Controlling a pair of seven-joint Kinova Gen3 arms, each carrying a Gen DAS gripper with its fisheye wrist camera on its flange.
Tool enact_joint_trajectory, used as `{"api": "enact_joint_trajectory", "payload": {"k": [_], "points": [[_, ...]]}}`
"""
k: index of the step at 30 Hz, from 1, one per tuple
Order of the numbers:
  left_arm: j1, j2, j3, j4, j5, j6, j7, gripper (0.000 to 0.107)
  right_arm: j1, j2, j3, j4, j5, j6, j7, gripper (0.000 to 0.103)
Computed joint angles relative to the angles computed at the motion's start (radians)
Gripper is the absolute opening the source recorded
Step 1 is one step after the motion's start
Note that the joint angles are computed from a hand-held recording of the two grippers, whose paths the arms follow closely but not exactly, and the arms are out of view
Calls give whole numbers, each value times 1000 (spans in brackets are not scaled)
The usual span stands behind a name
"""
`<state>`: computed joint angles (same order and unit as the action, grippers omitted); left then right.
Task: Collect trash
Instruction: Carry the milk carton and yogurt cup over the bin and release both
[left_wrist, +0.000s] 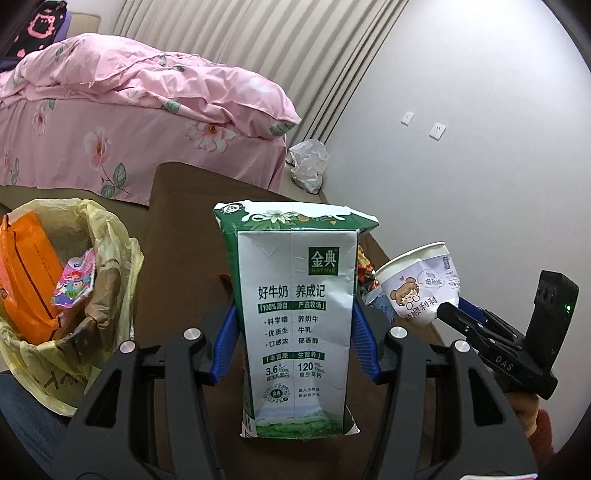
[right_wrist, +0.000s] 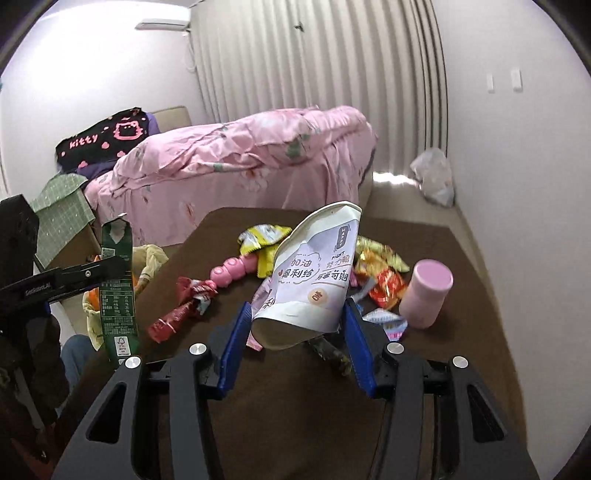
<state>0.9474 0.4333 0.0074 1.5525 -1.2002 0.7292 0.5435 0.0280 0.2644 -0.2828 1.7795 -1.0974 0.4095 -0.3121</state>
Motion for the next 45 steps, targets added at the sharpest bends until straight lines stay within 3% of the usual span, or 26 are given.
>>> {"api": "enact_joint_trajectory", "payload": {"k": [4, 7, 11, 14, 19, 24, 30, 36, 41, 45], "points": [[20, -31, -1, 27, -40, 42, 41, 51, -22, -13, -12, -2, 1, -5, 20, 47], [15, -46, 44, 21, -53, 147, 15, 50, -42, -18, -22, -20, -1, 9, 34, 47], [56, -70, 36, 19, -59, 301, -31, 50, -84, -23, -30, -47, 1, 21, 47, 47], [34, -88, 76, 32, -63, 401, -35, 50, -127, -17, -29, -79, 31, 36, 20, 47], [1, -115, 112, 86, -86, 480, -25, 50, -179, -7, -50, -109, 63, 28, 6, 47], [-38, -147, 138, 156, -96, 515, 77, 50, -232, 8, -59, -141, 144, 3, -59, 47], [-48, -152, 168, 180, -90, 642, 145, 50, -278, 41, -80, -199, 279, -7, -158, 47], [-77, -79, 202, 121, -66, 785, 92, 50, -308, 104, -93, -281, 401, 19, -263, 47], [-18, -54, 86, 236, -153, 743, 279, 51, -340, 146, -96, -321, 492, 43, -329, 47], [-174, -48, 157, 299, -109, 581, 391, 51, -382, 175, -80, -353, 578, 50, -385, 47]]}}
